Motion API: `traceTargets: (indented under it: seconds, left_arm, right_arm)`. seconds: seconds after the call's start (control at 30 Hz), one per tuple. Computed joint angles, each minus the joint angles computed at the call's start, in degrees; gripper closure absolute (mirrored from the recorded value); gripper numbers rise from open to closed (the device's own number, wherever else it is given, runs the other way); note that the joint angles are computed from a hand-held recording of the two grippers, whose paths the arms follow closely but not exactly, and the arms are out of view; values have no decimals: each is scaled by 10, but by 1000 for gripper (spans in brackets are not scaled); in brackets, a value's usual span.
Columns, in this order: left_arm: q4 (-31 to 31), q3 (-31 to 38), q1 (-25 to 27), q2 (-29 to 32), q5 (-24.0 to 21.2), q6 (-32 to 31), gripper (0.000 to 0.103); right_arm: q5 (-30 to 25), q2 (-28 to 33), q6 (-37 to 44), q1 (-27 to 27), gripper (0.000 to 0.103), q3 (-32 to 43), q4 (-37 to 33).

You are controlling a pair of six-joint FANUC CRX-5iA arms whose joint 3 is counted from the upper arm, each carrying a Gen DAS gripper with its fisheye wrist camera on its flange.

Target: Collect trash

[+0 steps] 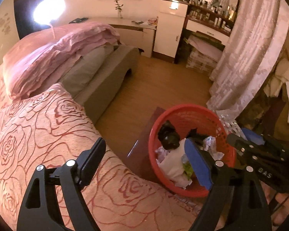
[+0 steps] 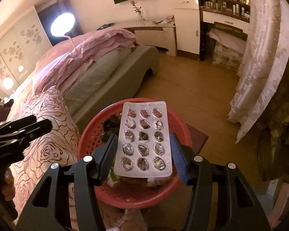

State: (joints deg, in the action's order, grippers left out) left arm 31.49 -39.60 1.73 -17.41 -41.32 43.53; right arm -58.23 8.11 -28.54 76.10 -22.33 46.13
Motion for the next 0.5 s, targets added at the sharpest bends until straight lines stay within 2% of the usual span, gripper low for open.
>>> traceTargets:
  seconds: [0.23,0.3,0.37,0.5]
  left_arm:
    - [6,-8,19,-14,-3,-5,22]
    - [7,-10,22,-17,-3,-8,22]
    - [8,-12,25,-20,-2,-11,22]
    - [6,-14,29,-25,-3,-7,22]
  right_arm:
    - [24,23,31,-26,48,22,0]
    - [36,23,30,-30,41,22,1]
    - [40,21,13,-29,30,18,10]
    - [22,19,-5,-19,27,17,11]
